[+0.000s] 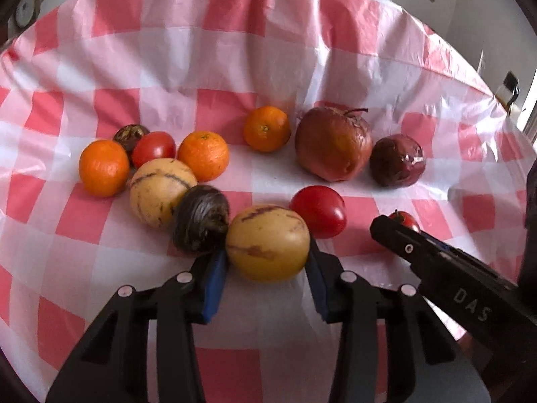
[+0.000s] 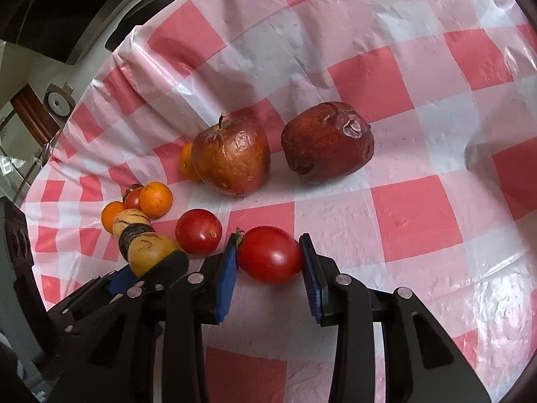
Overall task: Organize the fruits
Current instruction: 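Grasp a red tomato with the right tool while the left grasps a yellow pepino, then carry the tomato and pepino off the table toward the white box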
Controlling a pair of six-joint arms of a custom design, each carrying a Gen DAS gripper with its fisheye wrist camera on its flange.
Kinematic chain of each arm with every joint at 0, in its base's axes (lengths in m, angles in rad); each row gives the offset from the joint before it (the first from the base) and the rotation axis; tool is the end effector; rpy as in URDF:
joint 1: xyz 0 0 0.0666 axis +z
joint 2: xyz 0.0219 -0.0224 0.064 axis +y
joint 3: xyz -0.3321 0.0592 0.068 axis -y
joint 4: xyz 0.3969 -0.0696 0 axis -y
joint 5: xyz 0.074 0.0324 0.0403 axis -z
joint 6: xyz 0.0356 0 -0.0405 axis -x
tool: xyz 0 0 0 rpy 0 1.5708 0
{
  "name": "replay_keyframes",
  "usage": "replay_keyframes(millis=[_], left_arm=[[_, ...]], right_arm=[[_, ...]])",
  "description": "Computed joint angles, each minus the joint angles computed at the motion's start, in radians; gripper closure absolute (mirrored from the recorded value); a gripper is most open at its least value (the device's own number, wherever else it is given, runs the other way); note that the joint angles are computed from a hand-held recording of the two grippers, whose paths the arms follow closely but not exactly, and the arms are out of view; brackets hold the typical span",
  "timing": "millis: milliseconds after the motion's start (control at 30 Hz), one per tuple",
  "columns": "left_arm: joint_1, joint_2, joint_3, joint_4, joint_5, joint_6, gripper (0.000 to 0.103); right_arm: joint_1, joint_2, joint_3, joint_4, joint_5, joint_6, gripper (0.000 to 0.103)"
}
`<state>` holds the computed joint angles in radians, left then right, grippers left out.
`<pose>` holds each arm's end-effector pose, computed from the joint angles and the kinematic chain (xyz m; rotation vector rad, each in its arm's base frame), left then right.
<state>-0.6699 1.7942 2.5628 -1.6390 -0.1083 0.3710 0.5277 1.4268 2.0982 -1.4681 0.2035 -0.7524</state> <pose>0.4078 -0.3186 0.6315 0.3184 2.4420 -0.3314 0.3738 0.2091 0.6379 0.3649 2.3518 0.3841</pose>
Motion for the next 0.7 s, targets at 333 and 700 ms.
replay_keyframes(millis=[333, 700], left_arm=[[-0.048, -0.224, -0.265, 0.114, -0.185, -0.014, 0.06], [-0.046, -0.523, -0.545, 0.086, -0.359, 0.082, 0.06]], right_arm=[[-0.01, -0.025, -0.039, 0.039, -0.023, -0.005, 0.067], [0.024, -0.053, -0.052, 0.042, 0.078, -0.036, 0.067]])
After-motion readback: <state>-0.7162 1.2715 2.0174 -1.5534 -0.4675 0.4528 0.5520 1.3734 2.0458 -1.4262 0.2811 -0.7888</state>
